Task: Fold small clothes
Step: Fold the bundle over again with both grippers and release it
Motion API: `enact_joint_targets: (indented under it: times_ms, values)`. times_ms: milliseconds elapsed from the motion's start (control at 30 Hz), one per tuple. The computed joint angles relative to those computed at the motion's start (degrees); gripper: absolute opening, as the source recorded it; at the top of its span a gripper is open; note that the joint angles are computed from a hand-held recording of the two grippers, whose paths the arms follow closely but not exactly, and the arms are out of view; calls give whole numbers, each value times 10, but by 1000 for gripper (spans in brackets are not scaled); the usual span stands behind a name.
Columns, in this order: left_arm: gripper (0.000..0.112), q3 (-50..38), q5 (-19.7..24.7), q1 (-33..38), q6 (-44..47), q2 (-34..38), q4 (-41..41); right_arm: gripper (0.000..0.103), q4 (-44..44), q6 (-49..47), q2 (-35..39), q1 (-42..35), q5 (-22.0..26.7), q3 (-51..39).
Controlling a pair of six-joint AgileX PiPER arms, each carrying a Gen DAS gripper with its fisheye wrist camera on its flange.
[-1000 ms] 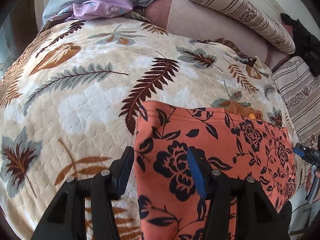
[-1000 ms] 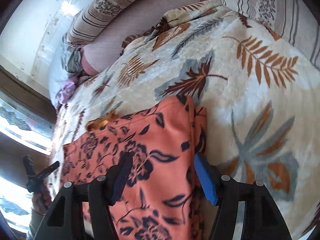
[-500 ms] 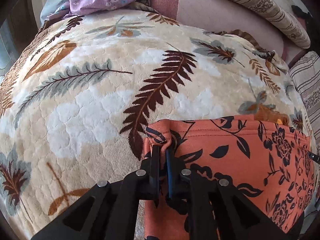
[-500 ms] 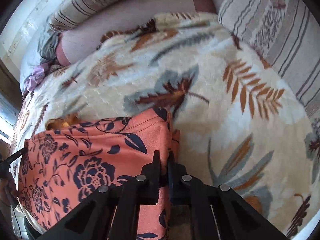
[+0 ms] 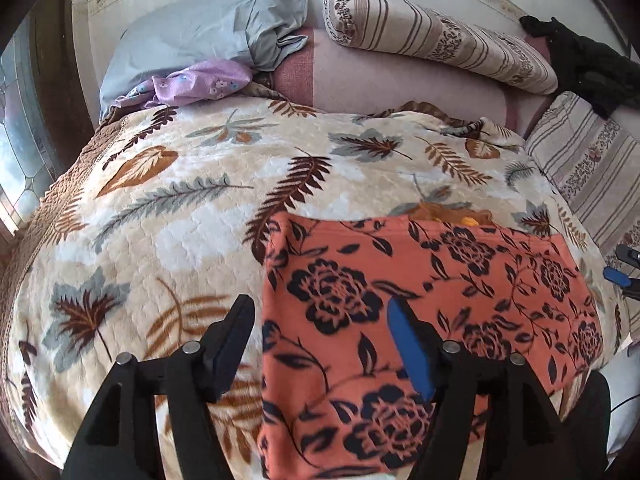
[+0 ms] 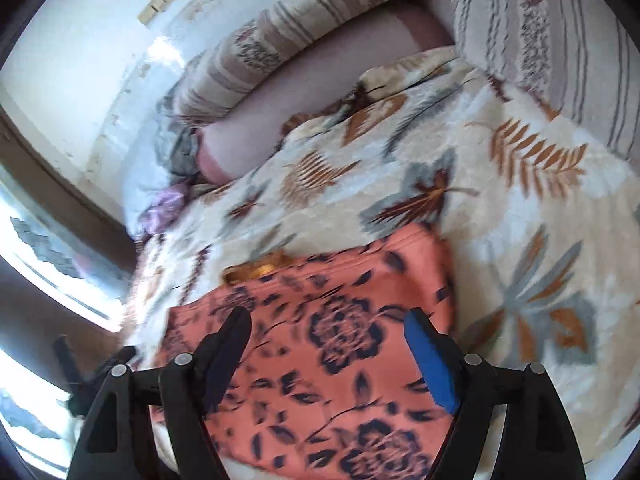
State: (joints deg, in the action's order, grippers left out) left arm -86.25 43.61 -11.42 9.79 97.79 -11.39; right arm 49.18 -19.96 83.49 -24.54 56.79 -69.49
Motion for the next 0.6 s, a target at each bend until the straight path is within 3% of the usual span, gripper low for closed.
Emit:
enact_joint_targets:
  times_ms: [100,167,267,400,433,500,600]
  values:
    - [75,76,-14,-16,-6,-18,11,81,-7,18,5,4,-30,83]
    - [75,83,15,-32,-57,9,75,76,13,17,5,-21,-45,137]
    - [75,122,-8,-52,-109,-29,153,76,-15,46,-31,-22,-37,132]
    - [78,144,-35,-26,-76,-61,80,79,21,-5,-65,-16,-28,128]
    - [79,139,-29,-27,-94,-48,93,83,33,-14,-55,-18,-26,132]
    - [79,107,25,-32,-142,1,135,83,-12,20,-22,-9,-42,143]
    - [79,108,34,-10,-153,-13,98,82,-18,41,-32,-17,-27,143]
